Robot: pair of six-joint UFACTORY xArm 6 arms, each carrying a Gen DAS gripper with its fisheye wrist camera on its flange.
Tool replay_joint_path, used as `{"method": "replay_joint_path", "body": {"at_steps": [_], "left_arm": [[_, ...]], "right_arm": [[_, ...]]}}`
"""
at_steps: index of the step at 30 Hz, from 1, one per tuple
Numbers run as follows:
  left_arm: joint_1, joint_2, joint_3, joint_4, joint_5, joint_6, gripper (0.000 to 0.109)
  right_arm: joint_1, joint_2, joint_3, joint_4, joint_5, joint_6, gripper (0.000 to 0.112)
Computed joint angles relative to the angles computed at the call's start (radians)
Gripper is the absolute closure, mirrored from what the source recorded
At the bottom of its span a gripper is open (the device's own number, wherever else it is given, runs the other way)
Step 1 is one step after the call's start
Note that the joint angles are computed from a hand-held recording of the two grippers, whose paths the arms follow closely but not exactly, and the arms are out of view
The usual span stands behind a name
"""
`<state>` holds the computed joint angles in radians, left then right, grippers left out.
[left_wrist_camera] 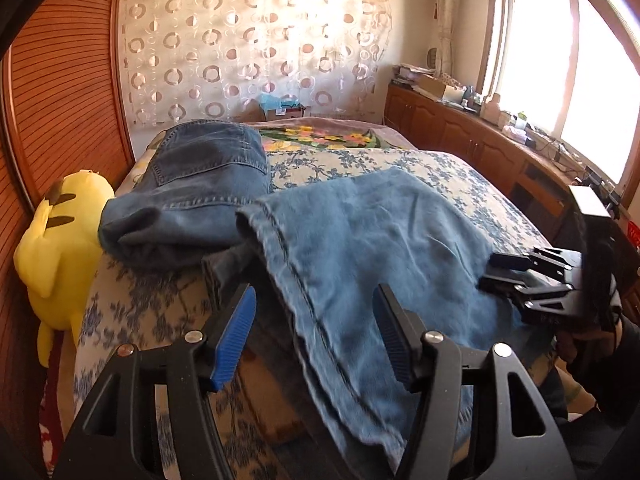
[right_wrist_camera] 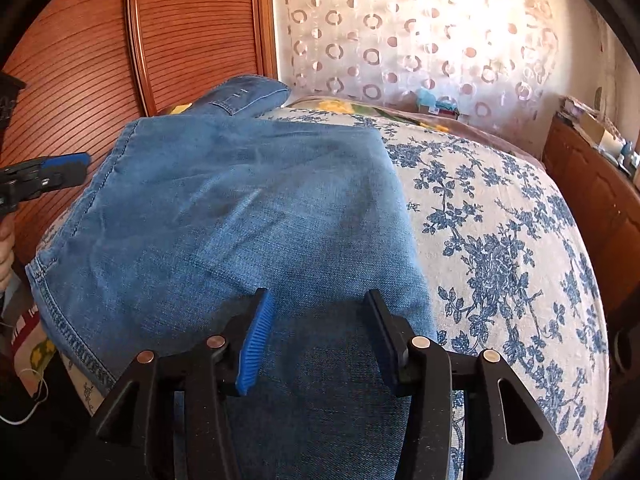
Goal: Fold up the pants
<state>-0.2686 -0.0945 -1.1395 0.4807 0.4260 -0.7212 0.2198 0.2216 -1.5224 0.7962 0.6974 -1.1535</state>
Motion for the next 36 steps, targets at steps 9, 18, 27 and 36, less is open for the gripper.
{"method": "replay_joint_path", "body": {"at_steps": [9,18,27,36], "left_arm": [[0.04,0.118,-0.112,-0.124,0.053,0.11,0.047],[0.078,0.147,-0.115,-0.273,-0.026,0.214,0.047],[0.048,0.118,-0.103,-0.112,-0.014,0.138,0.085],[0.052,0.019,-0.051,0.107,-0.028,-0.085,0.1]], "right_arm": [[-0.009,-0.007,0.011,0.028,0.003,-0.021,0.063],[-0.011,-0.013,0.019,0.035,0.001,-0.026,0.063],[-0.012,-0.015,0.022,0.037,0.0,-0.028,0.063],[-0.013,-0.015,0.021,0.041,0.003,-0.027,0.063]]}}
